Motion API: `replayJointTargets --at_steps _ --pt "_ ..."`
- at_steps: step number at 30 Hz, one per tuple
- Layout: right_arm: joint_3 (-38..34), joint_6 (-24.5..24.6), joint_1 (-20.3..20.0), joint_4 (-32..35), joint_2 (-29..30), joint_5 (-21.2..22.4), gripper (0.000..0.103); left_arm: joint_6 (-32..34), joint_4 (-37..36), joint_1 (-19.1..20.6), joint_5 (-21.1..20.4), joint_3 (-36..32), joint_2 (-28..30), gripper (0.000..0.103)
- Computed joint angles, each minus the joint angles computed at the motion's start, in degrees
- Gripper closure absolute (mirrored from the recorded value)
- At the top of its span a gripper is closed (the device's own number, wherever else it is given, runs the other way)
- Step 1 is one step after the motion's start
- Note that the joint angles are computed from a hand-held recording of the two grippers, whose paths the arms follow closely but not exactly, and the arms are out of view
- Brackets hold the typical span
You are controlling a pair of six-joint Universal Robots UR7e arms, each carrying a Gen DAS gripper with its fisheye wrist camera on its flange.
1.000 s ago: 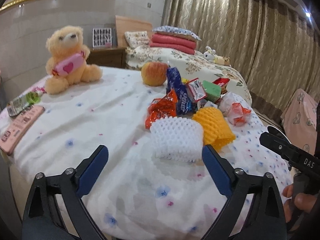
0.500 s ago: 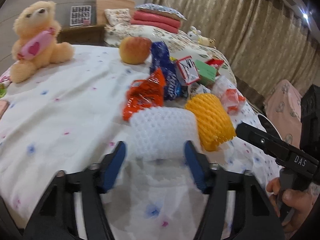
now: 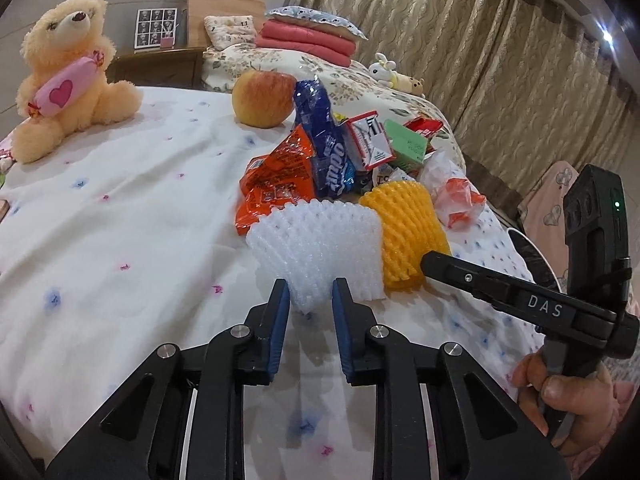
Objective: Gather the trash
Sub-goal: 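Grasp the white foam net with left tool while right tool grasps yellow foam net, then carry both foam nets over the trash bin and open both tools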
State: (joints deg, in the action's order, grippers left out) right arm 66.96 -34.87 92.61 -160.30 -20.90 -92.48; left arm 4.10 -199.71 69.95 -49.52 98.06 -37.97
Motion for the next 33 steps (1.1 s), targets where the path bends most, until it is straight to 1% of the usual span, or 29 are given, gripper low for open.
replayJointTargets --at_steps 4,13,20,26,33 --pt "2.0 0.2 -0.6 -2.2 -1.6 0.6 0.082 1.2 -0.6 -0.9 0.2 -0.6 0.7 0.083" --pt "7.6 1.1 -2.8 -6.6 -6.4 1.2 0.084 3.3 0.8 -2.8 -1.6 -2.9 2.9 0.083" --pt "10.7 2.8 -4.7 -10.6 -9.6 1.3 0.084 4.5 3.5 -4.2 -3.0 -6.0 5.4 0.083" --pt "12.2 3.9 -6.3 -13.1 -11.9 0.3 0.084 6.1 6.0 -5.4 -4.8 -9.6 8.0 0.083" --pt "12.9 5.2 -8.0 -14.6 -13.8 -0.4 0.084 7.3 10.6 -6.3 -6.3 -14.6 11.0 0.083"
